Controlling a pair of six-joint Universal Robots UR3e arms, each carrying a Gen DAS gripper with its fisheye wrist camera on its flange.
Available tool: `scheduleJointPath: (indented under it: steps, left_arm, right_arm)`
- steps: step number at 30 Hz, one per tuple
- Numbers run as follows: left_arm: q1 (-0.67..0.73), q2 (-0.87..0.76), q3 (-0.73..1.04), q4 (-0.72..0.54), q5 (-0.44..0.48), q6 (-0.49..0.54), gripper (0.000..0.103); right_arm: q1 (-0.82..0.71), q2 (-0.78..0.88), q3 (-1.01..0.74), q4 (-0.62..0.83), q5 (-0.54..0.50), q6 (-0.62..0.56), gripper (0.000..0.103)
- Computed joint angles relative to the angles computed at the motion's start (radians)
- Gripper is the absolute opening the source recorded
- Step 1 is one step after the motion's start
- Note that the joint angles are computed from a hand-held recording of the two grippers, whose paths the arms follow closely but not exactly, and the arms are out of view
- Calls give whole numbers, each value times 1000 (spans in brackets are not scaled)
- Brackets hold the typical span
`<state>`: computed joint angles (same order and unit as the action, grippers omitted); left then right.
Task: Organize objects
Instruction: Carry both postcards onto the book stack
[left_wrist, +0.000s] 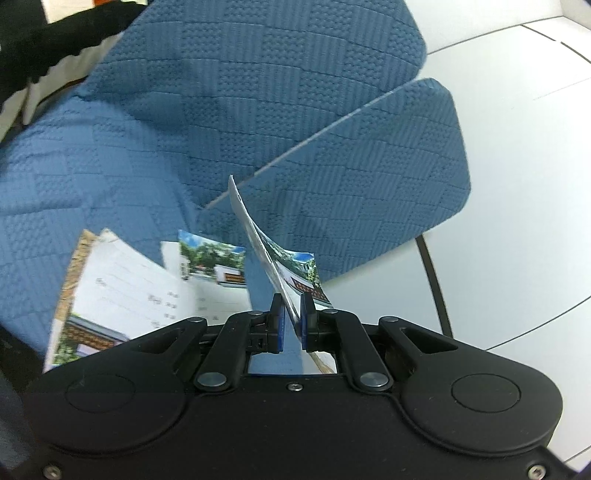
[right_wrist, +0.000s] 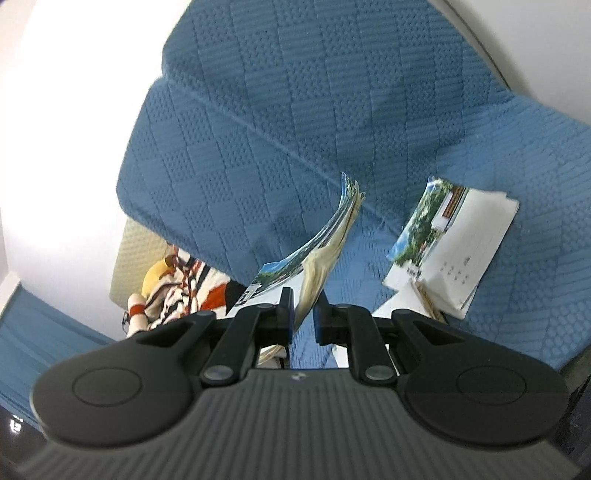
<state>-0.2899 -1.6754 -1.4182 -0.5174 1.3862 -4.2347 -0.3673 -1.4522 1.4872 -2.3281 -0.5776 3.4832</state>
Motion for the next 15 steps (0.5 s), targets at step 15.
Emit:
scheduleJointPath:
  steps: [15]
  left_arm:
    - [136,133,-391,131,-125,42,8]
  right_arm:
    - [134,18,104,-77,-145,18,14]
